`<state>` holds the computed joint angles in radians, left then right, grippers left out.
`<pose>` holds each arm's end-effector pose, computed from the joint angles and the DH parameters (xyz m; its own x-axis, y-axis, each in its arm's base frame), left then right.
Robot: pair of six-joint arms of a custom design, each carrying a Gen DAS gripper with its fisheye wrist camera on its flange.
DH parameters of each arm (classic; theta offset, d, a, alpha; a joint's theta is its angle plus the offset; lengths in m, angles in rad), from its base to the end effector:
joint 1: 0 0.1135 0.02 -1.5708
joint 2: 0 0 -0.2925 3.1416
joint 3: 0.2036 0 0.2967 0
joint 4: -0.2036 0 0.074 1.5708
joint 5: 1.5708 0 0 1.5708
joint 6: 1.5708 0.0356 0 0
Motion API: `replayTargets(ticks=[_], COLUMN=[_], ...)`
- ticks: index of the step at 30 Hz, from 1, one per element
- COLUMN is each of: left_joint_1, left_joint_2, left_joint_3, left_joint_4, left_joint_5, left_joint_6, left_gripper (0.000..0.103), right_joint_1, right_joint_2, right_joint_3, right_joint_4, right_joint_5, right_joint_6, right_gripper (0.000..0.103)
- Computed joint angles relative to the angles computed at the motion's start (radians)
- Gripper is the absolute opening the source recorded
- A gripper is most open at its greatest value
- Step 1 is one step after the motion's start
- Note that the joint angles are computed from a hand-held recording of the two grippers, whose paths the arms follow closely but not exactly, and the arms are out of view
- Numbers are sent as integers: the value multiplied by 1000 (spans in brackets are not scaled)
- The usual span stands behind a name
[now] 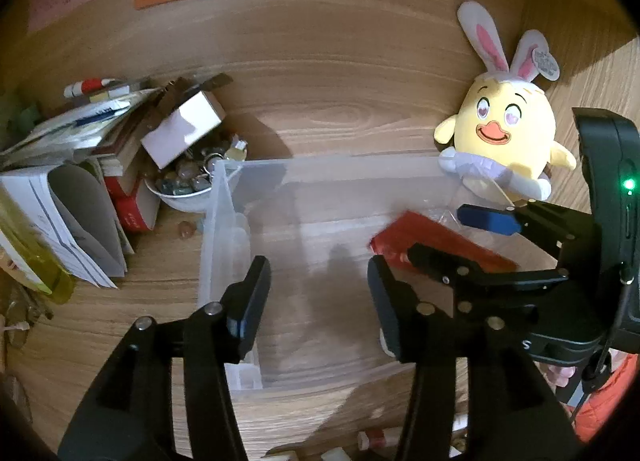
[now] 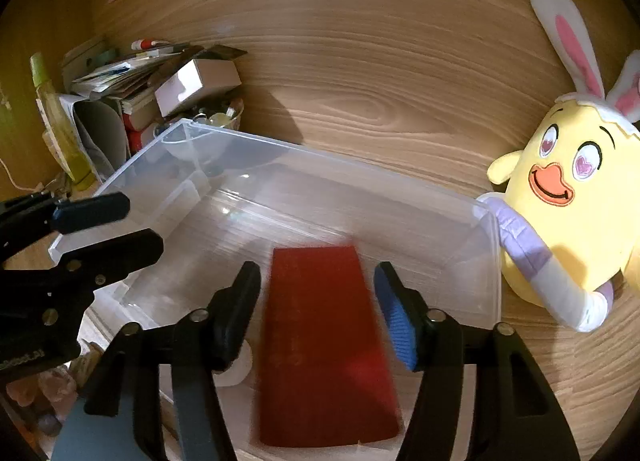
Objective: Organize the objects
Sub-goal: 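Open the right gripper dropping the red packet while the left releases the white roll into the bin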
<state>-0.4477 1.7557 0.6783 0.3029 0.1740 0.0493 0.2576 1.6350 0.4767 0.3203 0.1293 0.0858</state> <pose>0.3058 -0.1537 0.0972 -0.6032 0.3435 -0.7199 0.5683 0.8183 -0.0857 0.2752 0.0677 0.0820 -0.7306 -0.1046 -0.6747 -0.1070 0.9935 -0.0382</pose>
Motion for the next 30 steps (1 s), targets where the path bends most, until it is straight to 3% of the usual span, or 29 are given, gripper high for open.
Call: replayTargets(ticks=[2,5,9,15,19,30], left_joint_1=[4,11,15,24,28,76], left_joint_2=[-5,-26,-80,-184,-246,-367], left_joint_3=[0,-4,-37,-102,-145,-256], left_joint_4=[-9,-29,-27,-29,-32,-54], left_joint_5=[5,15,17,14,11,49], left_joint_6=[-1,-2,-4,14,22,56], left_gripper=[51,52,69,77,89,95], right_joint_1=[-2,-1,1,24,50,112], right_joint_2=[-9,-36,-91,-220,-314,-675], right_joint_3=[-6,-16,-35,-90,-135,-278], right_joint_4=[5,-1,-15,-43,-69,-217], right_joint_5=[-3,1,9,31,46,92], right_joint_6=[3,3,7,12,13,43], right_gripper=[71,72,78,81,82,87])
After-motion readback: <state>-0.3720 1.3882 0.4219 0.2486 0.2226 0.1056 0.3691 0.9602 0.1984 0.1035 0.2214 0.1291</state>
